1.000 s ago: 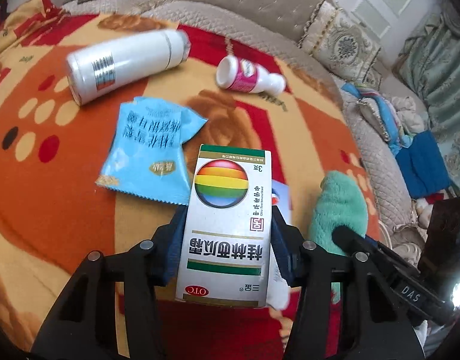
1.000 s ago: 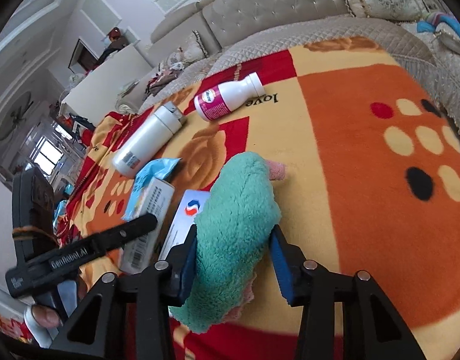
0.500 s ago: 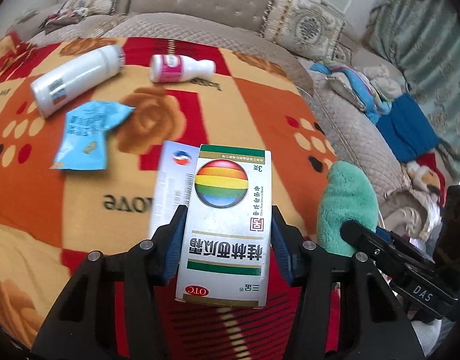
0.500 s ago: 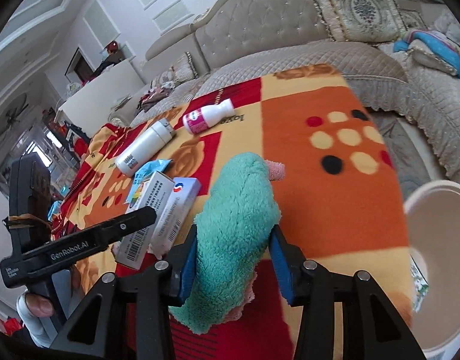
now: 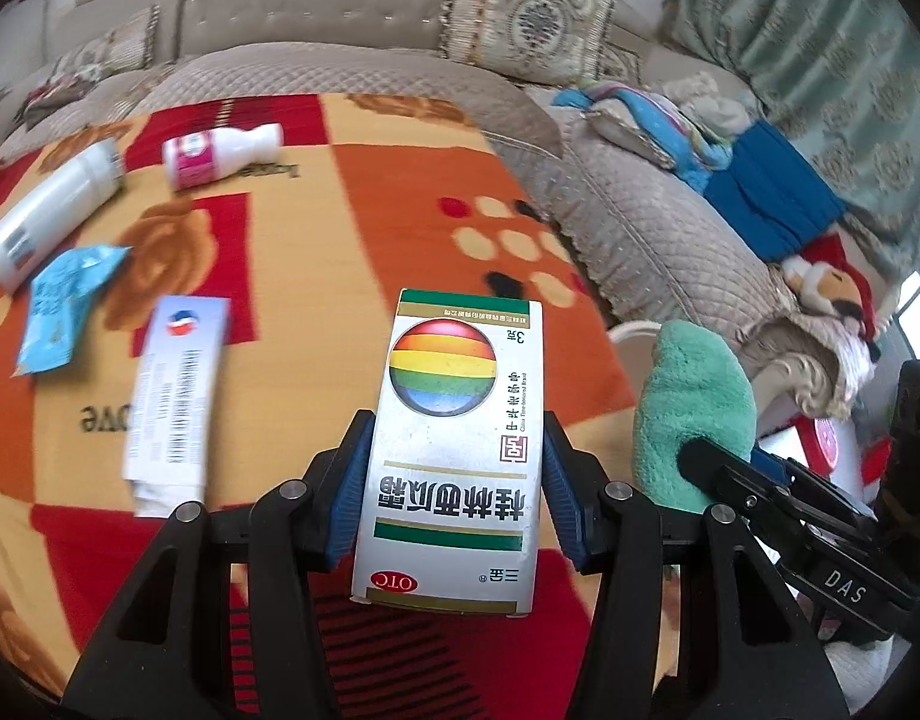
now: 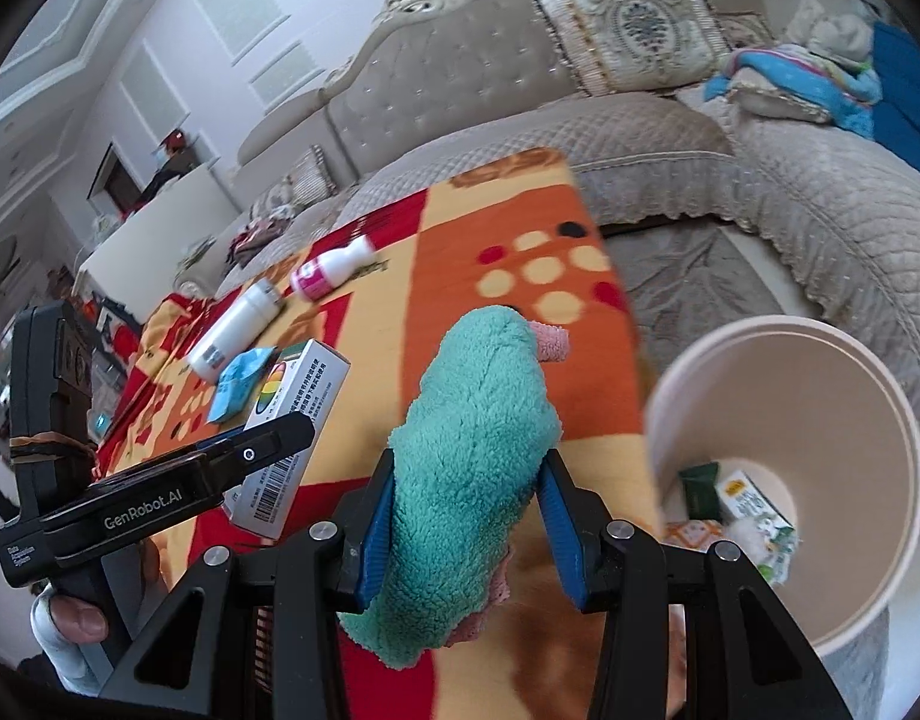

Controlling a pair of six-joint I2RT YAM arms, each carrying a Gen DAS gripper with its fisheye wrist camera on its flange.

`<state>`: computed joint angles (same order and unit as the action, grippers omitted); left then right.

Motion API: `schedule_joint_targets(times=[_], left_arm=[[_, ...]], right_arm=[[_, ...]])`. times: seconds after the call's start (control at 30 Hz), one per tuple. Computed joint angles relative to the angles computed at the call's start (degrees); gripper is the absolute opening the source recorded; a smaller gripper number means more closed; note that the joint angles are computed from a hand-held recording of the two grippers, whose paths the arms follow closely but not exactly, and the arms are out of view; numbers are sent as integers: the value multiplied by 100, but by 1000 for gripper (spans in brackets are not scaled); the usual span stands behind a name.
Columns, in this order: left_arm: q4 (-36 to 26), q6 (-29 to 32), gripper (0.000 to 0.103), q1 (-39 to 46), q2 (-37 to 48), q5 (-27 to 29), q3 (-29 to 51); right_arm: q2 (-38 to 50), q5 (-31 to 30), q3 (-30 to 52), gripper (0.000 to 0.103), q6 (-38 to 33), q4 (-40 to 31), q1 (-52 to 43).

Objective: Collect trash
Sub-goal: 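Lift the medicine box and green cloth and carry both over the bin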

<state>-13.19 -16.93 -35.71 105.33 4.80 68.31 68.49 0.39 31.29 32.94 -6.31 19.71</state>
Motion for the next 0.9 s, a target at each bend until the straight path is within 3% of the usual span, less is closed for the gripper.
schedule_joint_targets(times=[0.47,0.9], left_arm=[[-369,-43,51,-1064,832,-284,1139],[-860,-69,51,-1561,1697,-201,2297]], right_arm=[[-1900,-438,-805,44,-528,-1180,-1615],[-2354,-1006,-1101,44,-1117,-1629,-2983]])
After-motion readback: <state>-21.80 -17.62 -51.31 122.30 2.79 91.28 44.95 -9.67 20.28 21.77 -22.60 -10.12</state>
